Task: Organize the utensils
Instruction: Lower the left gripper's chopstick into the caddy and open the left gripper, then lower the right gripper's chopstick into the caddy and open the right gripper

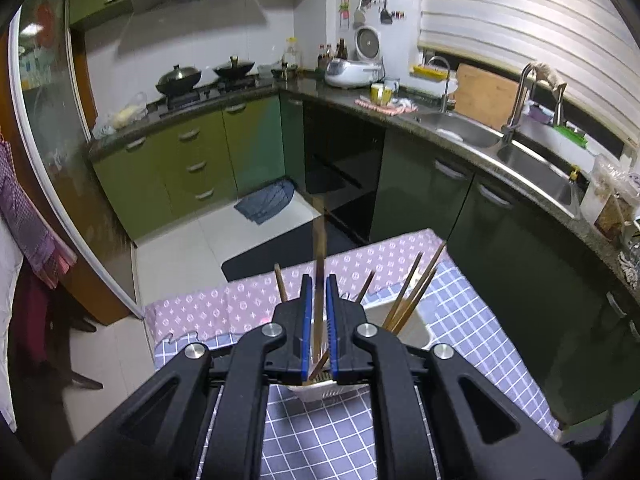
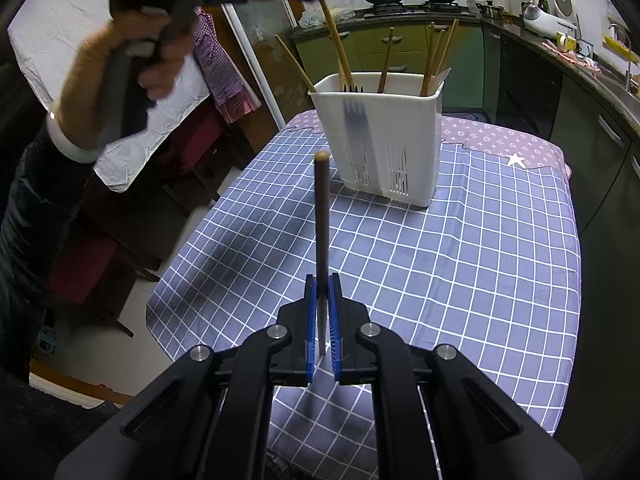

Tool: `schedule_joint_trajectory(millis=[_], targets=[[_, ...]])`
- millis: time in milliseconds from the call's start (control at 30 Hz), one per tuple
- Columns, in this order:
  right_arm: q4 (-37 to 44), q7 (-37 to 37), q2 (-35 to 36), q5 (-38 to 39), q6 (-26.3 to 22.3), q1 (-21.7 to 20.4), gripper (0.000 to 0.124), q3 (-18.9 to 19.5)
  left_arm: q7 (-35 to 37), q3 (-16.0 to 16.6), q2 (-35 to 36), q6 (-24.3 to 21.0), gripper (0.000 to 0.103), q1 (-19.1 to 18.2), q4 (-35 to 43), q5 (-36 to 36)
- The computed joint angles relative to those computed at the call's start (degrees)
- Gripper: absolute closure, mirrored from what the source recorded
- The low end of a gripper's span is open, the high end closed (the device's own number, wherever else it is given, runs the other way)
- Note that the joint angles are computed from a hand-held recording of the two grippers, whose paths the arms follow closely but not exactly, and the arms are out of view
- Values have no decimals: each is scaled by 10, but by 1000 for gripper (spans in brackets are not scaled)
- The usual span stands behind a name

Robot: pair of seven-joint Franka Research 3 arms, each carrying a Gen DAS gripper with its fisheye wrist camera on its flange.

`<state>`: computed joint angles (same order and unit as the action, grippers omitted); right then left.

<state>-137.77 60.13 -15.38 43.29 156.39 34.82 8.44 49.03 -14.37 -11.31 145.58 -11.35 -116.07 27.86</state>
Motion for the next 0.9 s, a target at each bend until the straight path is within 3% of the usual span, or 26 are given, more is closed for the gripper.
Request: schedule_joint_trajectory(millis=[33,100,267,333,367,433,500,600,700,767,900], targets=[[-1,0,-1,1,1,0,117,0,-1,0,1,0,93,0,-4,-1],[-3,0,-2,4,1,1,117,-1,-2,0,-1,0,72,-1,-16,-1],[-3,-2,-20,13,15,1,117,-6,-36,-6,-73,43,69,5,-86,24],[2,-3,-31,17,28,1,117,-10,-63,-13,-121,66,54,13,-126,37],[9,-6,-34,22,34,2,117,-14,-77,-15,-153,79,41,15,-154,38],[29,-16,-35,34,46,6,117,-23,-92,-19,-201,100,34,17,-197,35],[64,-28,-26,49,61,9,117,-30,-100,-26,-253,94,31,14,-239,30],[118,-49,-2,83,92,15,117,-39,-114,-38,-306,89,12,10,-286,19],[188,-51,44,99,120,6,117,-34,-136,-53,-360,74,6,2,-338,11],[221,-5,74,48,125,-18,117,-15,-152,-59,-383,62,6,-7,-363,2],[271,158,141,-139,132,-62,117,16,-173,-53,-410,56,6,-36,-406,-22]])
